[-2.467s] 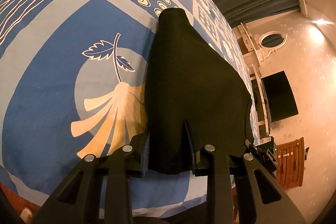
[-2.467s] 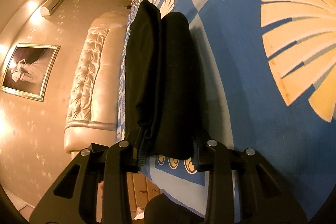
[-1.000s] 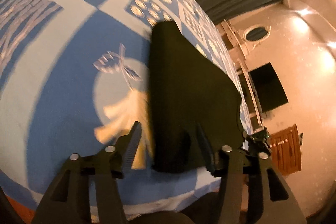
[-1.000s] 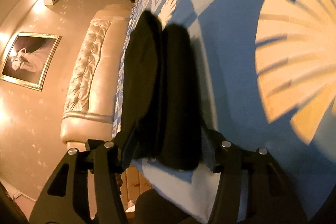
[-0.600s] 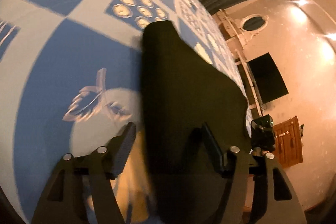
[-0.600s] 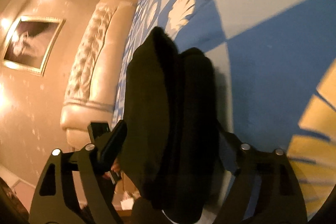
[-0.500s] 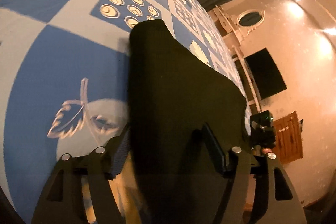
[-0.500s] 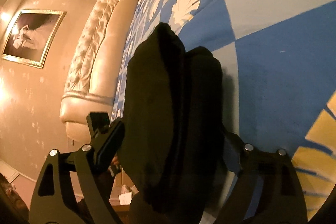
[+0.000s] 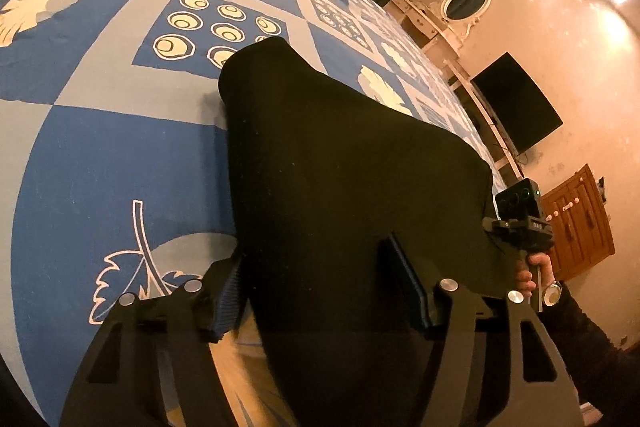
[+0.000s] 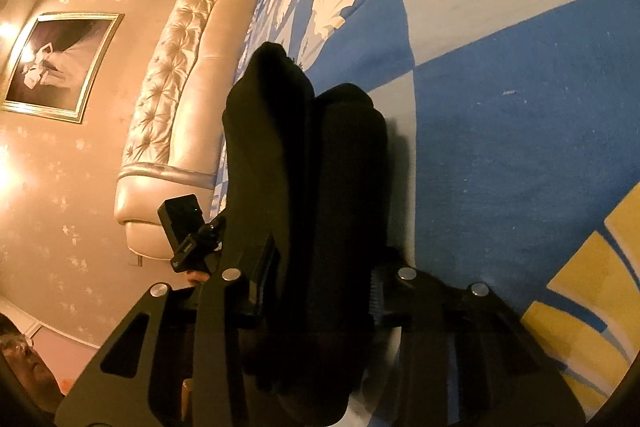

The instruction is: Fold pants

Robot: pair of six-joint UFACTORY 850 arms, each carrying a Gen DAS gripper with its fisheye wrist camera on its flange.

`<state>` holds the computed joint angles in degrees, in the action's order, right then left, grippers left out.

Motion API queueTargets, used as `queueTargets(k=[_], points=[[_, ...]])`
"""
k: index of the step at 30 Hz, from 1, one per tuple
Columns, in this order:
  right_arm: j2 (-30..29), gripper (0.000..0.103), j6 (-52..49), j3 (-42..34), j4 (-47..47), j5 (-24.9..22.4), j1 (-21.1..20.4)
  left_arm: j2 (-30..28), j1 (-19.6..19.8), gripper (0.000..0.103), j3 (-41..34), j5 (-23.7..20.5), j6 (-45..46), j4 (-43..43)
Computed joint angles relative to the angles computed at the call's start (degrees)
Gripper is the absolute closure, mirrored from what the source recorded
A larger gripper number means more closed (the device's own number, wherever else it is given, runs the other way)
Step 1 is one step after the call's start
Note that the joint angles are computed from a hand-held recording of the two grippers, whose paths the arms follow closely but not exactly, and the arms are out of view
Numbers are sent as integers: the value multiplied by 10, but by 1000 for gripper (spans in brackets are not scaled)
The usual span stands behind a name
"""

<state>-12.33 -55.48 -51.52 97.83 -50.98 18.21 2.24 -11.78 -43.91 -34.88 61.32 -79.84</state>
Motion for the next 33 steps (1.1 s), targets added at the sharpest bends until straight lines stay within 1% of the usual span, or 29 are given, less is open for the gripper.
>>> queueTargets(k=[2,6,8,13,16,20,23,24,26,28,29,30,32,33], points=[[1,68,-3,-1,0,3,2,1,2,38,2,-3,3,-3],[4,58,-21,1,12,-5,-1,-6,3,38,-9,-8,-14,10],[6,55,-34,6,22,-9,-4,-12,7,38,-15,-17,-17,14],[11,50,-49,8,29,7,-6,-20,12,38,-21,-21,-17,9],[12,44,-56,8,36,11,-8,-25,16,38,-25,-21,-9,3],[6,31,-53,-3,49,22,-11,-37,19,37,-38,-12,-12,4],[-4,27,-46,-23,43,41,-9,-54,23,32,-56,-13,-18,13],[-6,25,-49,-25,52,41,-10,-61,24,32,-63,-14,-22,18],[-15,24,-51,-30,73,35,-16,-70,26,32,-74,-18,-27,21],[-28,25,-34,-46,53,34,-18,-79,30,32,-81,-24,-26,17],[-32,30,-30,-53,37,37,-18,-81,30,32,-83,-25,-25,16],[-37,51,-16,-64,11,50,-16,-84,31,32,-86,-26,-24,15],[-49,70,21,-68,-7,53,-20,-89,32,32,-89,-29,-21,10],[-51,74,18,-65,-2,50,-22,-89,31,33,-89,-24,-17,11]])
